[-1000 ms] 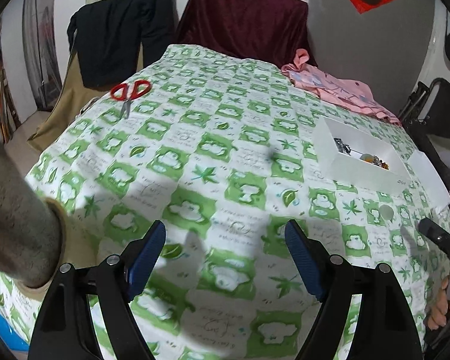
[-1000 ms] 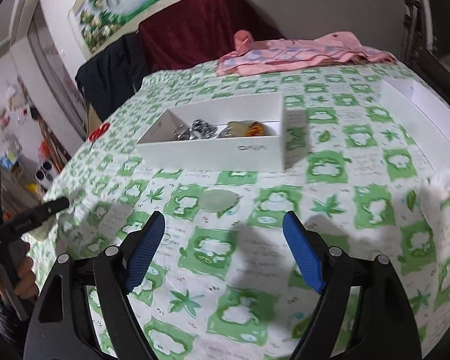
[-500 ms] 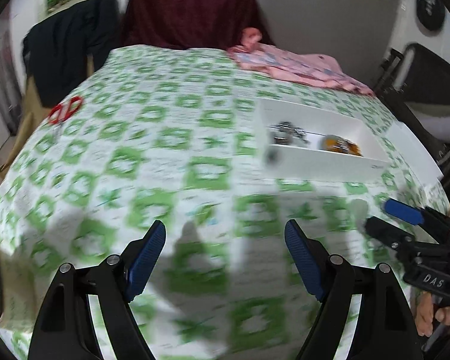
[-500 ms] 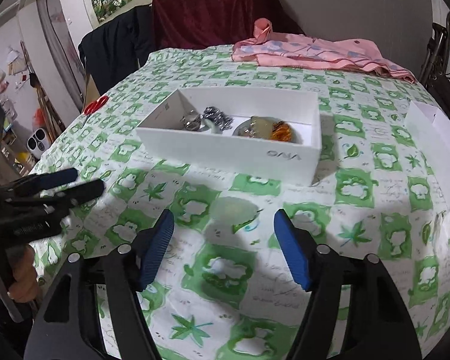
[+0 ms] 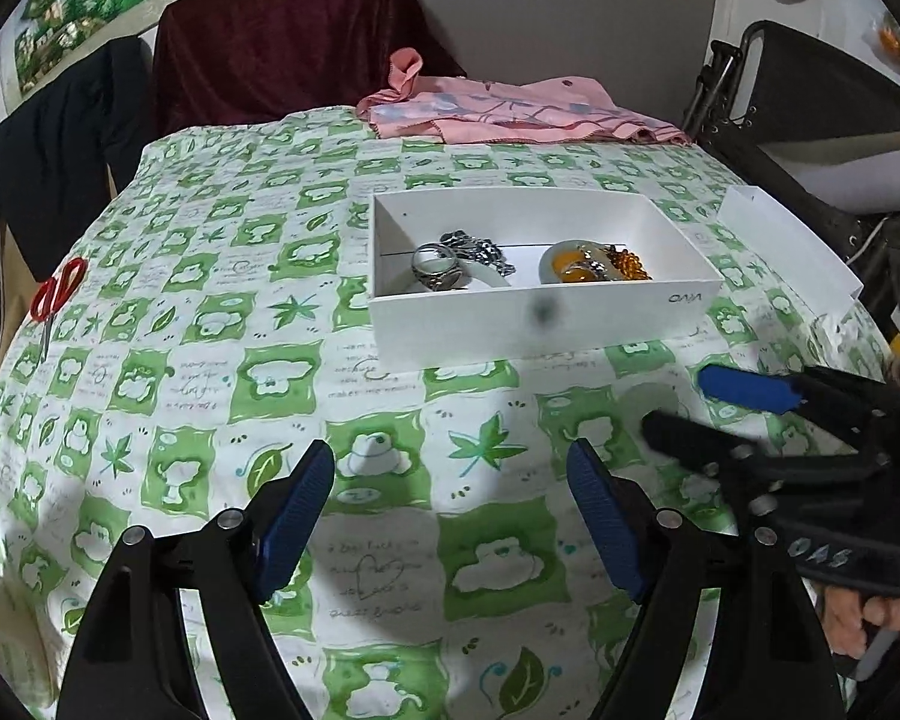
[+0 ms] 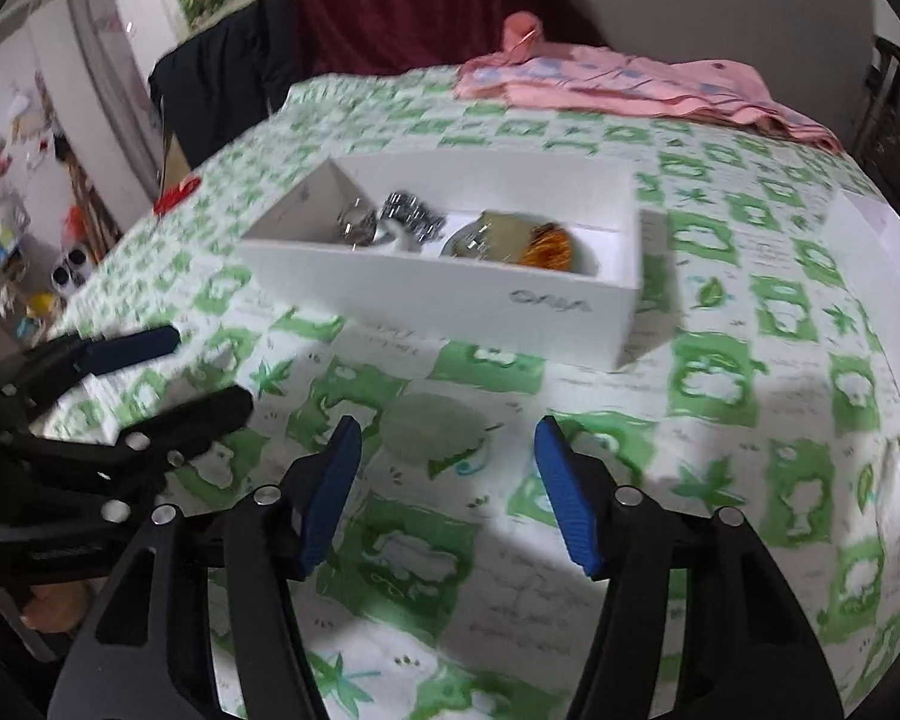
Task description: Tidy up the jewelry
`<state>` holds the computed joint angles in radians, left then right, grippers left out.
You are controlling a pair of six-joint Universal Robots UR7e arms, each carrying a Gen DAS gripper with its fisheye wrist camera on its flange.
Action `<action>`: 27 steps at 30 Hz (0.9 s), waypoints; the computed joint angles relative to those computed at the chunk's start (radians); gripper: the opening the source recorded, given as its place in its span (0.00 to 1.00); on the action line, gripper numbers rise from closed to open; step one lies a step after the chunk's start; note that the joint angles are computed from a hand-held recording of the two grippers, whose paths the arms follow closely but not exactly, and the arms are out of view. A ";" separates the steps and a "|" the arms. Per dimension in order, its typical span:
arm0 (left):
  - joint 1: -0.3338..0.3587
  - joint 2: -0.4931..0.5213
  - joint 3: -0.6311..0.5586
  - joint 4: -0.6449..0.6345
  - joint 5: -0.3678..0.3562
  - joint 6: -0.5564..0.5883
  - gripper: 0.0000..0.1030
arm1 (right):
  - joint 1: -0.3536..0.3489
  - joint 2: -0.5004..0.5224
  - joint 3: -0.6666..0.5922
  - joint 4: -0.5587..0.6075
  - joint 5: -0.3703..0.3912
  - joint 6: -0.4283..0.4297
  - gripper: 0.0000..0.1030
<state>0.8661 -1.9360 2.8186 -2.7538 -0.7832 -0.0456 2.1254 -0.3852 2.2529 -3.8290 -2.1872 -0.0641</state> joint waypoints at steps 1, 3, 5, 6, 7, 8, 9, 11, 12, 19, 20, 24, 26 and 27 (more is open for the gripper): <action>0.002 -0.005 -0.001 0.004 0.000 0.001 0.75 | 0.008 0.006 -0.012 0.014 -0.017 -0.013 0.56; 0.014 -0.001 -0.006 0.002 -0.008 0.005 0.72 | 0.019 0.015 -0.030 0.035 -0.040 -0.039 0.52; 0.030 0.016 -0.014 -0.003 -0.023 0.012 0.68 | 0.028 0.021 -0.037 0.035 -0.059 -0.053 0.36; 0.029 0.019 -0.014 -0.002 -0.022 0.011 0.66 | 0.022 0.018 -0.028 0.024 -0.040 -0.055 0.36; 0.029 0.021 -0.013 -0.001 -0.020 0.012 0.65 | 0.014 0.015 -0.020 0.010 -0.023 -0.053 0.35; 0.027 0.022 -0.012 0.000 -0.020 0.012 0.64 | 0.005 0.010 -0.008 -0.009 -0.004 -0.047 0.35; 0.025 0.023 -0.011 0.000 -0.021 0.012 0.62 | 0.000 0.008 -0.003 -0.023 0.009 -0.044 0.35; 0.022 0.031 -0.012 -0.002 -0.024 0.014 0.58 | -0.004 0.003 0.015 -0.067 0.033 -0.044 0.35; 0.020 0.037 -0.013 -0.003 -0.028 0.015 0.54 | -0.001 0.001 0.019 -0.080 0.037 -0.043 0.35; -0.003 0.065 -0.044 0.001 -0.054 0.012 0.44 | 0.010 -0.055 0.058 -0.144 0.082 -0.027 0.35; -0.013 0.066 -0.049 -0.001 -0.049 0.011 0.44 | 0.011 -0.070 0.060 -0.142 0.090 -0.026 0.35; -0.061 0.100 -0.085 -0.040 -0.012 0.022 0.44 | 0.028 -0.137 0.046 -0.122 0.088 -0.041 0.35; -0.070 0.132 -0.115 -0.065 -0.004 0.032 0.44 | 0.034 -0.158 0.035 -0.114 0.088 -0.053 0.36; -0.073 0.151 -0.130 -0.082 0.001 0.038 0.44 | 0.036 -0.172 0.024 -0.103 0.091 -0.061 0.35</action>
<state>0.7929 -1.7851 2.6885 -2.8359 -0.7822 -0.0074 2.1614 -0.5572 2.2771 -3.9316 -2.0961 -0.1247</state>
